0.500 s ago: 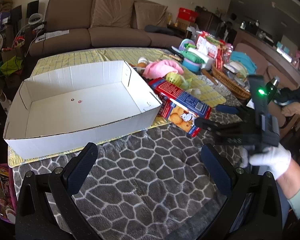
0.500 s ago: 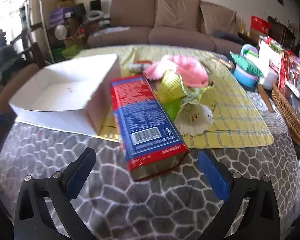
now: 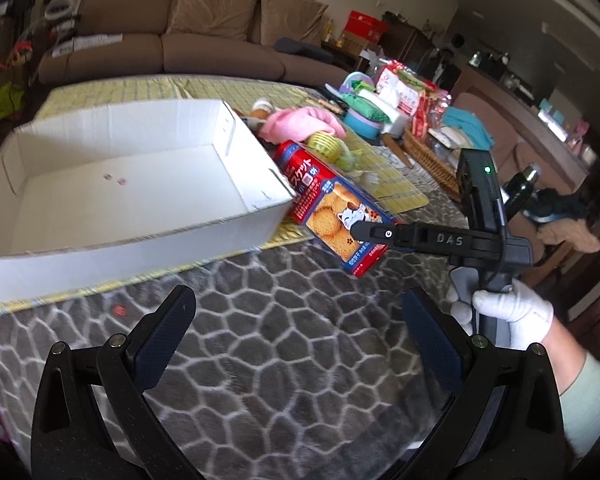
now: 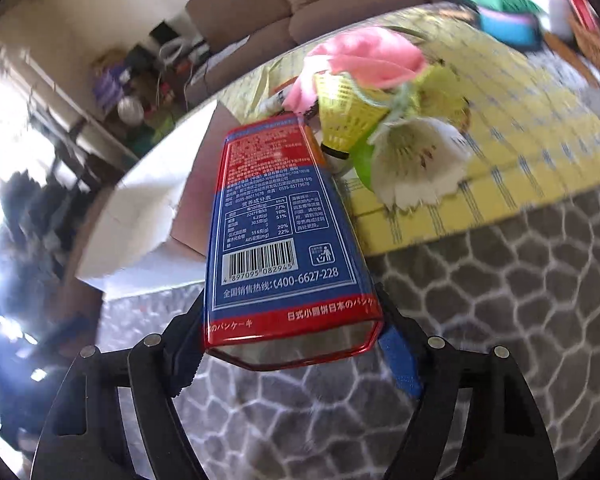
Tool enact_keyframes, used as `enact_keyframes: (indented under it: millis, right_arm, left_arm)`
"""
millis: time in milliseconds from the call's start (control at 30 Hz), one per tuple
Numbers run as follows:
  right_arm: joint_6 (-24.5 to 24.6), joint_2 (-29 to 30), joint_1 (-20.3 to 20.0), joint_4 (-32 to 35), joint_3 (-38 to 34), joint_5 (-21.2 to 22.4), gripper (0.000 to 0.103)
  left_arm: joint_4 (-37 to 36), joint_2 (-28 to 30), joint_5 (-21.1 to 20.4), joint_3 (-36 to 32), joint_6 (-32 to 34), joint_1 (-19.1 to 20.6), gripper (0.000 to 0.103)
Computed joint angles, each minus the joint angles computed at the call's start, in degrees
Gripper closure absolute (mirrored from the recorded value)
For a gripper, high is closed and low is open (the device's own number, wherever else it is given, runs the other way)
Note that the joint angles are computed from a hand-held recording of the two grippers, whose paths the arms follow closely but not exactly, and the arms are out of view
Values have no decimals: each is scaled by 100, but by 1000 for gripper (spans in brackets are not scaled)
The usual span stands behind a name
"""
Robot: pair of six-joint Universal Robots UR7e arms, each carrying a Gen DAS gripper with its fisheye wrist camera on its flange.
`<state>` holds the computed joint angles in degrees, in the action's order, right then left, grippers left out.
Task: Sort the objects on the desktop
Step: 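Grasp the red-and-blue biscuit tin with the right gripper and lift it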
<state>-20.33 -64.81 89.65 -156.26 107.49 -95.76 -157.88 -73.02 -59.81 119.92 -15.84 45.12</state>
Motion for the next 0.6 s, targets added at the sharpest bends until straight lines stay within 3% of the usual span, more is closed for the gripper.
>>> enact_keyframes:
  millis: [167,333,600]
  right_arm:
    - [311,-611,-120,307,379,553,27]
    - [818,-991,-101,1048,460,630,27]
    - [752,-1640,-17,1634,921,821,28]
  left_arm:
    - [-96,69,-478,-15,-221,89,0]
    - [-457,234,-1467,3,-728,441,0]
    - [-1171,632,-2628,126,-1552,819,0]
